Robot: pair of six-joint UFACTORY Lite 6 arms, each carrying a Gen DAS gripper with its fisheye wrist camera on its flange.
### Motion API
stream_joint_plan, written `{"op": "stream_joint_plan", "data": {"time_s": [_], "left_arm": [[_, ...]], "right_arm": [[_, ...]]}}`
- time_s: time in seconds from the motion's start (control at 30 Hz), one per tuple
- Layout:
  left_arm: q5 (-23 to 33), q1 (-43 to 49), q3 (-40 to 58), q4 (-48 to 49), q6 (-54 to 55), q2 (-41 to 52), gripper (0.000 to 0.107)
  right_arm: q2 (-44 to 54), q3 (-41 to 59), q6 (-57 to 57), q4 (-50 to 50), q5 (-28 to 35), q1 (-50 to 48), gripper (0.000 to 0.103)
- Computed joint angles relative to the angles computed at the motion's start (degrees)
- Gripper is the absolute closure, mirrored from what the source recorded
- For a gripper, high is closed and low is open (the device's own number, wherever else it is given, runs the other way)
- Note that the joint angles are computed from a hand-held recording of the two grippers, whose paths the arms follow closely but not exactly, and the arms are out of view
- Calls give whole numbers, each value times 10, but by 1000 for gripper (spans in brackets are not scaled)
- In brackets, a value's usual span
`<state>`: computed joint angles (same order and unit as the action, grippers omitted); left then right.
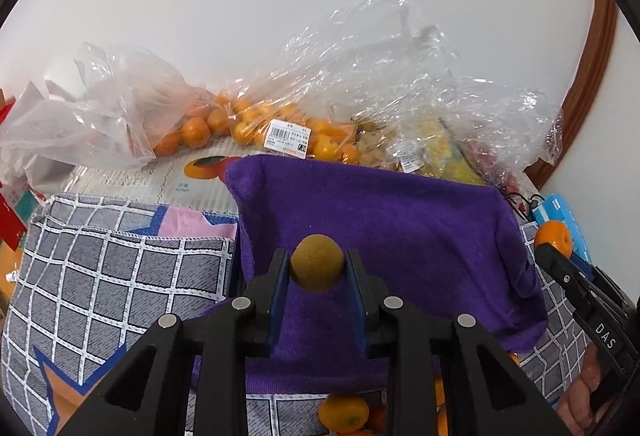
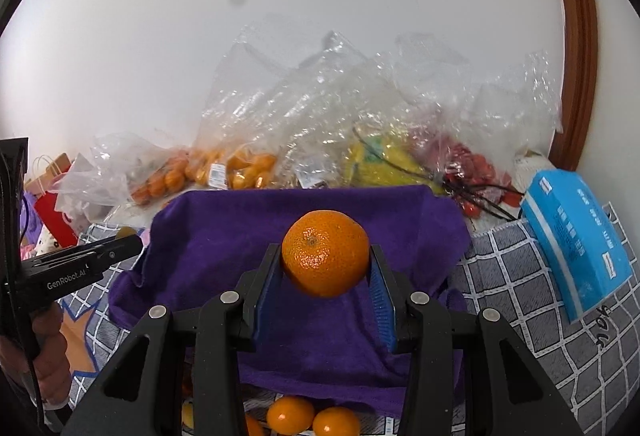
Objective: Organize fruits
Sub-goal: 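Lift both held fruits and carry them over the purple towel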
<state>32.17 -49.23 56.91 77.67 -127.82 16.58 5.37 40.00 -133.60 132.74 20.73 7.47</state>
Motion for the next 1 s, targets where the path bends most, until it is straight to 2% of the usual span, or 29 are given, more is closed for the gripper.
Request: {"op": "stream_joint_plan", "data": {"time_s": [0.67, 1.0], "left_arm": [[-75, 50, 55, 20, 6, 100, 80], [-90, 58, 76, -23, 53, 129, 80]], "right_arm": [[143, 58, -94, 89, -13, 35, 61], [177, 80, -88, 83, -30, 47, 61]]}}
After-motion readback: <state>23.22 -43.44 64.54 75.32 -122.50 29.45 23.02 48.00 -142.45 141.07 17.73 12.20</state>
